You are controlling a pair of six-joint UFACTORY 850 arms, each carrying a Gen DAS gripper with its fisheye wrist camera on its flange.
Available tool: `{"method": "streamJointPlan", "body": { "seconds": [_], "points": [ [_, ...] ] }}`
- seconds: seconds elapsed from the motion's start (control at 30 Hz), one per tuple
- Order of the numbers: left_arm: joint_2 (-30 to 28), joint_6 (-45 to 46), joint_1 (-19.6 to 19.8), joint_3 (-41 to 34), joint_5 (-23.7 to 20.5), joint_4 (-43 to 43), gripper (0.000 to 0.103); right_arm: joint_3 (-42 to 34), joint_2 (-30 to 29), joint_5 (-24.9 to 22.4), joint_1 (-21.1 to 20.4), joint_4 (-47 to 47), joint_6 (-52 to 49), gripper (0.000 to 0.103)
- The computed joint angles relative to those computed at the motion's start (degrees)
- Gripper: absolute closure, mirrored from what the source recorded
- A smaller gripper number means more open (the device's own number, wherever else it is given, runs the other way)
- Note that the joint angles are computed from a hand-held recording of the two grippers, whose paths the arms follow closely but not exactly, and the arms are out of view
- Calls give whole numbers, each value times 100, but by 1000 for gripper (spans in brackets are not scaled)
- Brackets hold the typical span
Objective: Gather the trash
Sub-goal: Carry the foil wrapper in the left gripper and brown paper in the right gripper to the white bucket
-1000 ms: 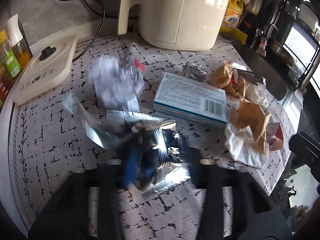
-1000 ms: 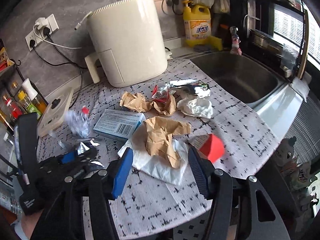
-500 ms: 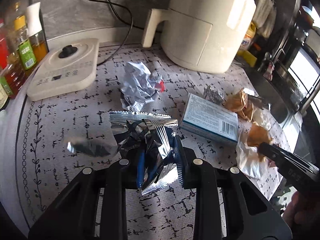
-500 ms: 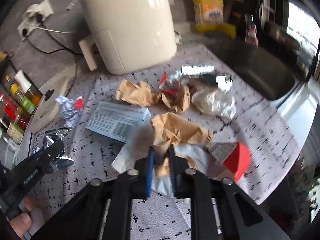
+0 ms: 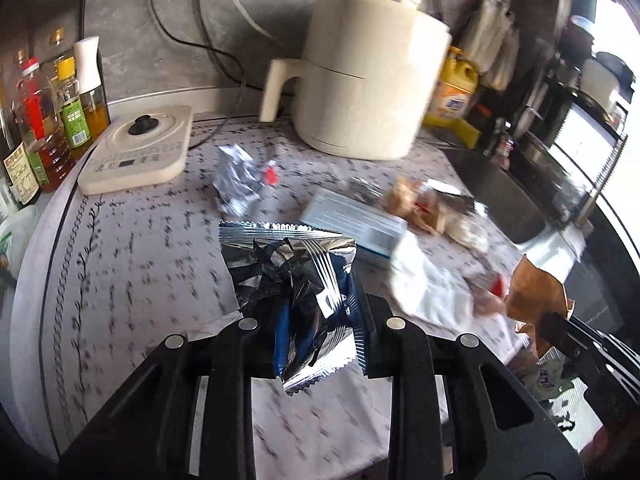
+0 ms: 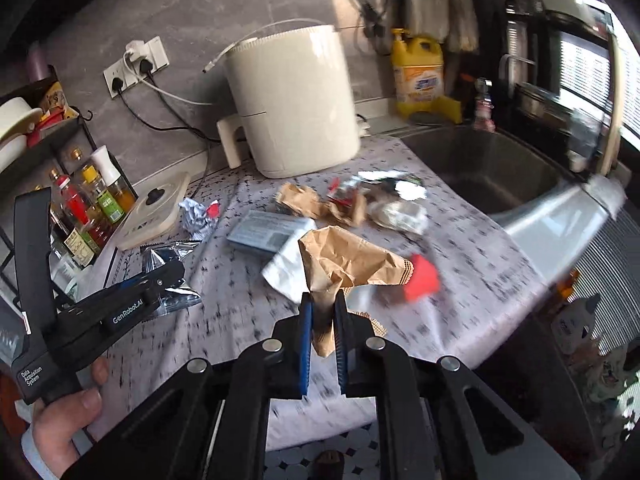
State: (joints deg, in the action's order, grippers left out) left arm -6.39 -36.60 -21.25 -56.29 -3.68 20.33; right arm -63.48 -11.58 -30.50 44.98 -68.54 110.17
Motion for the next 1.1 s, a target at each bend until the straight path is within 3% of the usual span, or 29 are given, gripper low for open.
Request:
{"method": "streamJointPlan", "body": {
  "seconds": [0.13,0.6,0.87,1.07,1.1],
  "points": [
    [305,-1199,-439,269,-68,1173,77,624,589,-363,201,2,400,93],
    [635,-1710,-2107,750,-287,1522,77,2735,2643,-1859,1170,1087,1531,92],
    [366,-900,-2797,807,-317,604,77,3539,3233,-2220,1789,1830,2188,92],
    [4,194,-3167,839,-259,-553,77,4083,3400,-1961,2128,2264,2791,89],
    [-41,320,-3217,858,-238,-684,77,4205,3429,-1865,2199,2258,2994,85]
  ]
}}
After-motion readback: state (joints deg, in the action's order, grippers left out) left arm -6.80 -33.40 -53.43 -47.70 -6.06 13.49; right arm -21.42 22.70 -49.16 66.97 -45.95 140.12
